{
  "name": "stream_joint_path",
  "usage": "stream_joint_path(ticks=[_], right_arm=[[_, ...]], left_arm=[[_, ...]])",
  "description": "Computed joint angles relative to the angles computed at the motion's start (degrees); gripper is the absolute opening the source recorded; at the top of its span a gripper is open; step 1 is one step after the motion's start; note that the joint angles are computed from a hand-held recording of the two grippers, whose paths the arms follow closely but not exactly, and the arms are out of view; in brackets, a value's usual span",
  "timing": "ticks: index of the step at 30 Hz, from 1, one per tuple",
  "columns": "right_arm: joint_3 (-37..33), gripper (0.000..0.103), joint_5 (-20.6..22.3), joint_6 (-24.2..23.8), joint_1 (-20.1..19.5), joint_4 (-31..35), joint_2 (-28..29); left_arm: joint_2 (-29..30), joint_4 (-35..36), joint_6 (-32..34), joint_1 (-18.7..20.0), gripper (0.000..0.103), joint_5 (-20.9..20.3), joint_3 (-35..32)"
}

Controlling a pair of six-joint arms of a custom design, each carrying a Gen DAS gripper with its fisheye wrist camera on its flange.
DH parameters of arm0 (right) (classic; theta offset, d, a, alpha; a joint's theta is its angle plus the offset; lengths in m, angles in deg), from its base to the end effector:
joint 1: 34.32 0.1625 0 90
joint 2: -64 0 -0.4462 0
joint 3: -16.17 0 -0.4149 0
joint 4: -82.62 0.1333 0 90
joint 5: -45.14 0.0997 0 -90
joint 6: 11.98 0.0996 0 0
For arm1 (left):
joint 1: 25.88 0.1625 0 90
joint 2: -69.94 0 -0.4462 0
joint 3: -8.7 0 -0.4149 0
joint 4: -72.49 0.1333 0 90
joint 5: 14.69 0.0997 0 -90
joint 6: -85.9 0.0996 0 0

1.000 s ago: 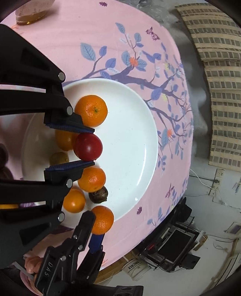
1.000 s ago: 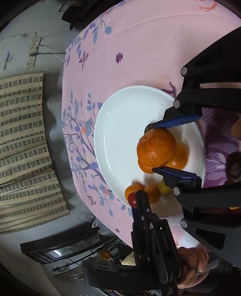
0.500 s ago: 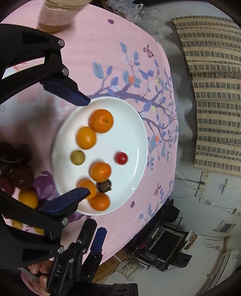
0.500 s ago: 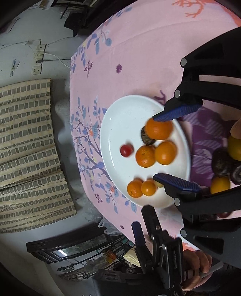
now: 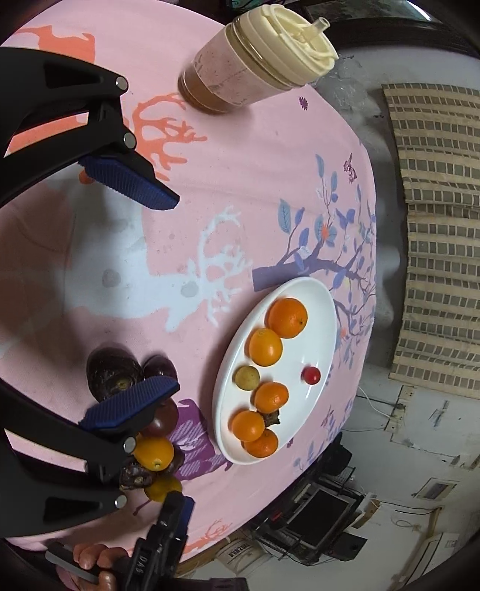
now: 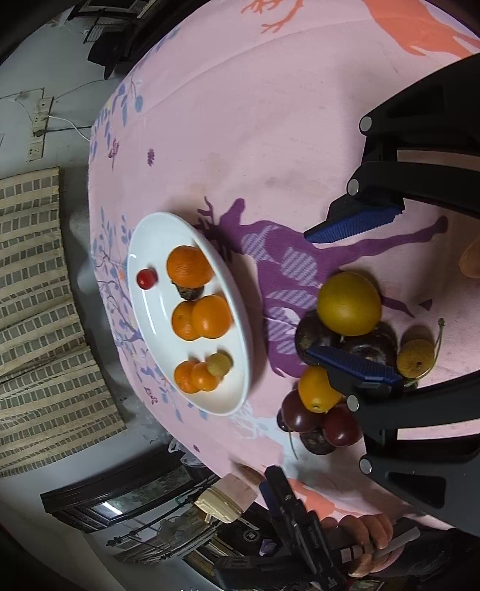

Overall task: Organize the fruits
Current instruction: 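Place yellow round fruit on plate with right tool while left tool places dark mangosteen there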

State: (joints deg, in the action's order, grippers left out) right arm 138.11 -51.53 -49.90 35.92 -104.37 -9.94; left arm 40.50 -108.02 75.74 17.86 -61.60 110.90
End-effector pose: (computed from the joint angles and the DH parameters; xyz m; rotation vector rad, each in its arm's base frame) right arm -0.0684 -0.5504 0.2933 0.3262 -2.4579 0.9195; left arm -0.3150 -0.5801 -0.0533 0.6280 2.4244 -0.8105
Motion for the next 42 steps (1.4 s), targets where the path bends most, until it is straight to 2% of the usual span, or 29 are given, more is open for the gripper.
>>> stream_joint_path(ticks=[4, 8, 12, 14, 17, 19, 24, 29, 36, 38, 42], right_arm=[[-0.4, 0.057, 0.0, 1.0, -0.4, 3.2, -0.2], [-0.8, 0.039, 0.7, 1.7, -0.8, 5.5, -0.4], [-0.9, 0.038, 1.2, 2.4, -0.9, 6.0, -0.5], [-1.2, 0.038, 1.6, 3.1, -1.1, 6.3, -0.6], [-1.4, 0.038, 1.1, 3.5, -1.1, 5.8, -0.5], [-1.4, 0.038, 1.1, 3.5, -1.1, 5.8, -0.5], [-1.4, 0.038, 1.2, 4.1, -1.2, 5.8, -0.4], [-1.5, 0.038, 0.9, 4.0, -1.0, 5.7, -0.3], [-1.4, 0.038, 0.9, 4.0, -1.0, 5.5, -0.2], [-1.4, 0.038, 0.8, 3.7, -1.1, 5.2, -0.3], [-1.2, 0.038, 0.5, 3.2, -1.1, 4.2, -0.2]], left_arm=[[-0.4, 0.7, -1.0, 0.2, 0.089, -0.6, 0.1], [-0.3, 1.2, -0.7, 0.1, 0.089, -1.0, 0.0], [-0.6, 1.9, 1.9, -0.1, 0.089, -1.9, 0.1], [-1.5, 3.0, 7.4, -0.2, 0.089, -5.5, 0.8], [-1.4, 2.0, 13.5, -1.1, 0.08, -8.1, 2.1], [-0.8, 4.0, 15.5, -1.4, 0.067, -9.4, 1.9], [0.3, 7.7, 15.4, -1.2, 0.057, -10.0, 0.8], [1.1, 10.2, 14.9, -0.4, 0.053, -11.0, -0.7], [1.8, 11.3, 14.5, 0.3, 0.049, -11.2, -1.7], [2.0, 11.8, 14.8, 0.4, 0.043, -11.6, -1.9], [2.4, 11.0, 15.6, 0.0, 0.042, -10.4, -1.7]])
